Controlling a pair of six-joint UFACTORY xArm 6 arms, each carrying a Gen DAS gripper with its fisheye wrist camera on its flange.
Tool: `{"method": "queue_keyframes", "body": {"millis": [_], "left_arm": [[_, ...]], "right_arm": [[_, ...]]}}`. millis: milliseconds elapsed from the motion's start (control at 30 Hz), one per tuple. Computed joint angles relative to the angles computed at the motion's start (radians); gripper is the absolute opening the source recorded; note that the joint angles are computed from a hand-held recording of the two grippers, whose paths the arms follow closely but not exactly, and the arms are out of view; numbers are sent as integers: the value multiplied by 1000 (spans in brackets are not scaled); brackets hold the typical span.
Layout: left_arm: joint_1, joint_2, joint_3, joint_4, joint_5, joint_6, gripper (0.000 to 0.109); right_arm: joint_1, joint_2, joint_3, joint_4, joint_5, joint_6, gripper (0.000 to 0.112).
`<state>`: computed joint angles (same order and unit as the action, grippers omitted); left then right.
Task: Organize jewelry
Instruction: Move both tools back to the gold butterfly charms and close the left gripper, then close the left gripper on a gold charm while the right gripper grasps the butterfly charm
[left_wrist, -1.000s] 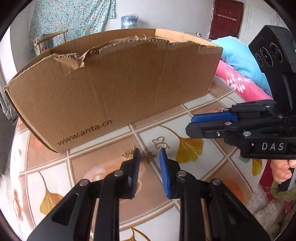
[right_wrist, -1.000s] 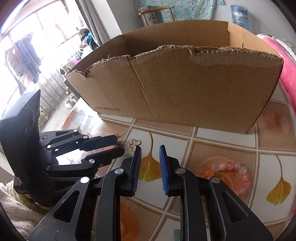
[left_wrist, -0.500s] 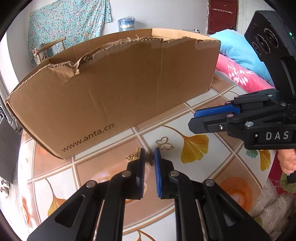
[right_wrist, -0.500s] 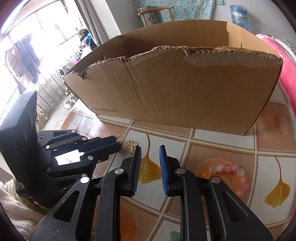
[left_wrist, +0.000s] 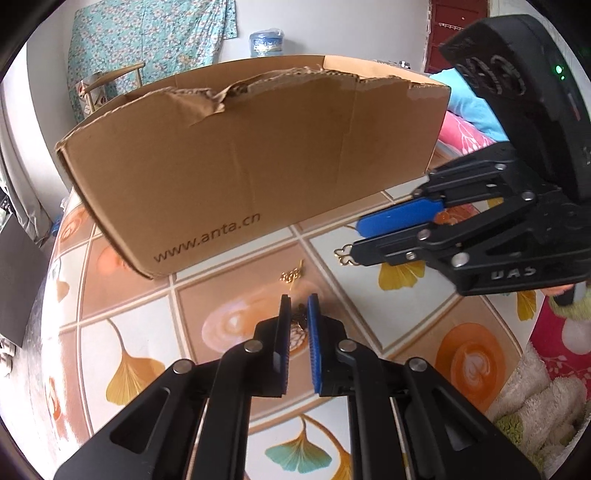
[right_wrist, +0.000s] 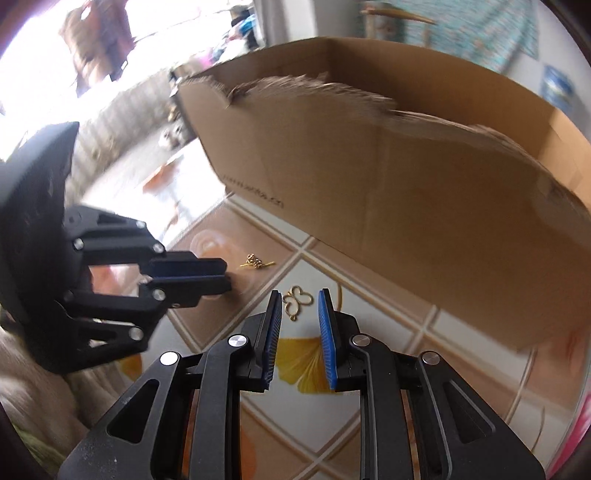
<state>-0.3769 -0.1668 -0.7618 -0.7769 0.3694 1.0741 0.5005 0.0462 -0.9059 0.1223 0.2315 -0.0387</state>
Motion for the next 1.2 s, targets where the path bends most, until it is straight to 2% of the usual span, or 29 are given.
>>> {"method": "queue_keyframes", "body": {"millis": [367, 500, 633, 867, 1200], "left_arm": [[22, -6, -1, -32, 28, 39, 9], [29, -1, -6, -41, 34, 52, 9], [32, -3, -3, -48, 35, 58, 9], [34, 1, -5, -63, 32, 72, 8], [40, 2, -8, -81, 41, 83, 5]], "right_arm": [[6, 32, -56, -106, 73, -55, 20], [12, 43, -68, -72, 84, -79, 20], [18, 61, -91, -76, 102, -61, 15], [18, 44, -60, -107, 75, 22, 13], [3, -15, -2, -66, 39, 26, 13]]}}
